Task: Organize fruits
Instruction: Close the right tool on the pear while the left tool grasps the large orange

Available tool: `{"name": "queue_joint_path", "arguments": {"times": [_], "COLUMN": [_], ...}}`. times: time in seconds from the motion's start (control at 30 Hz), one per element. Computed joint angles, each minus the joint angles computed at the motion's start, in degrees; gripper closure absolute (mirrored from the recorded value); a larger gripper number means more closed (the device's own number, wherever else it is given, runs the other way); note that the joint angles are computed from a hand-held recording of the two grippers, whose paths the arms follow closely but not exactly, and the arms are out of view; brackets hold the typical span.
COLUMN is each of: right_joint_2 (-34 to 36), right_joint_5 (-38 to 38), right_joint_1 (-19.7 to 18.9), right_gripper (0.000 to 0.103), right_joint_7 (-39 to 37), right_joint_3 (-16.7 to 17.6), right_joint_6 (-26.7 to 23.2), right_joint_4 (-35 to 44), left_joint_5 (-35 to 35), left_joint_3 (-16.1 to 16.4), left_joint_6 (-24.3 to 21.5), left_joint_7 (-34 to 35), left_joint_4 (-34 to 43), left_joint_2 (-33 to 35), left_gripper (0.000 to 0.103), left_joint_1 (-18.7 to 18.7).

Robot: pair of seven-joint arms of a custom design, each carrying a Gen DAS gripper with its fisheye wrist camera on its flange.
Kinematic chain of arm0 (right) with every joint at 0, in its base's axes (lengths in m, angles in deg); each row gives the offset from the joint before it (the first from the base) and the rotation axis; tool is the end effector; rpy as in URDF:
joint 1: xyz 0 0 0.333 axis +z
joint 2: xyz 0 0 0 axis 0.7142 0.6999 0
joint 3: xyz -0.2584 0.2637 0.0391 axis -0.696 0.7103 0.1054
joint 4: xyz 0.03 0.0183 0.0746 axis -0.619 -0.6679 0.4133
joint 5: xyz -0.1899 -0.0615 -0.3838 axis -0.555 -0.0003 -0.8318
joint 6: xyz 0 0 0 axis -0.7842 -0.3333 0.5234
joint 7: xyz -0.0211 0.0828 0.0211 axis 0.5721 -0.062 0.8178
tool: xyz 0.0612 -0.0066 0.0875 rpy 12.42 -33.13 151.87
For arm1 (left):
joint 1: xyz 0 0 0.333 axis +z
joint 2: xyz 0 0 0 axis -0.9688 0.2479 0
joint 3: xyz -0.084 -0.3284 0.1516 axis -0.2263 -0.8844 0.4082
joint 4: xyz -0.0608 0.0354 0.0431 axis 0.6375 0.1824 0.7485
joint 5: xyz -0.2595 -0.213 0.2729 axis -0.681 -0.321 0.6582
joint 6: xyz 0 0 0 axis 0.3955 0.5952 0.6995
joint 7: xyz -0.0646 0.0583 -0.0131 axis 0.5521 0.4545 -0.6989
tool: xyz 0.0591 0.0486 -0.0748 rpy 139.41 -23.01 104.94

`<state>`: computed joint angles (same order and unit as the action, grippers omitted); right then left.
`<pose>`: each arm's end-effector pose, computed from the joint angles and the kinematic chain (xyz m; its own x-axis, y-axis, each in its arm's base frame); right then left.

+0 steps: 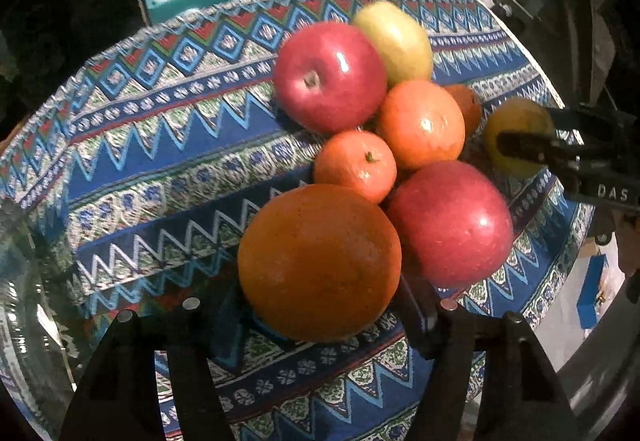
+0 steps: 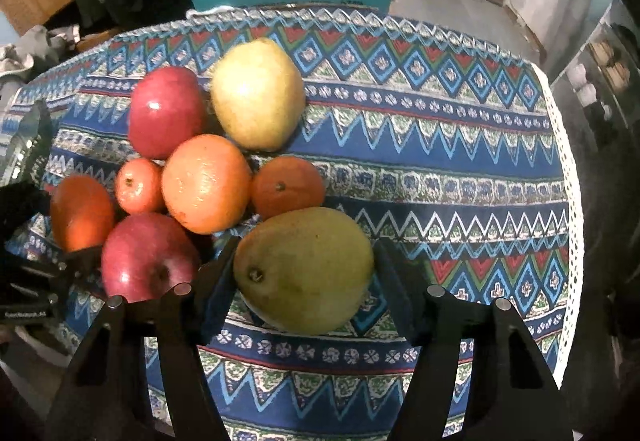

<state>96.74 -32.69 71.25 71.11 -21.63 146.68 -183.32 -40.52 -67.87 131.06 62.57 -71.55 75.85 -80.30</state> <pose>0.5983 0.3249 0.4398 0.1318 -0.9907 -0.0324 -0.9299 -0.1123 -0.3502 0.6207 -0.1884 0.4209 -0.4483 -0.8846 0.1285 -0.8675 0.3958 -0.3013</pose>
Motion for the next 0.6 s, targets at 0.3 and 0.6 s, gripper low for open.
{"name": "queue_joint_path", "arguments": {"times": [0.3,0.6], "right_joint_2": [-2.6,-3.9], "right_joint_5": [-5.0,-9.5], "right_joint_1": [1.3,1.4], "right_gripper": [0.038,0.038], "right_joint_7": [4.1,7.7], "right_joint_3": [-0.1,0.4], "right_joint_6": [2.6,3.6], "right_joint_4": [-1.3,-0.4], "left_joint_5": [-3.5,-5.0], "left_joint_3": [0.5,1.2], "left_joint_6": [3.0,6.8], "left_joint_7": [1.6,2.0], "left_joint_4": [-1.3,-1.6], "left_joint_2": [-2.9,-5.2], "left_gripper": [0.034,0.034], "left_joint_1": [0.9,0.3]}}
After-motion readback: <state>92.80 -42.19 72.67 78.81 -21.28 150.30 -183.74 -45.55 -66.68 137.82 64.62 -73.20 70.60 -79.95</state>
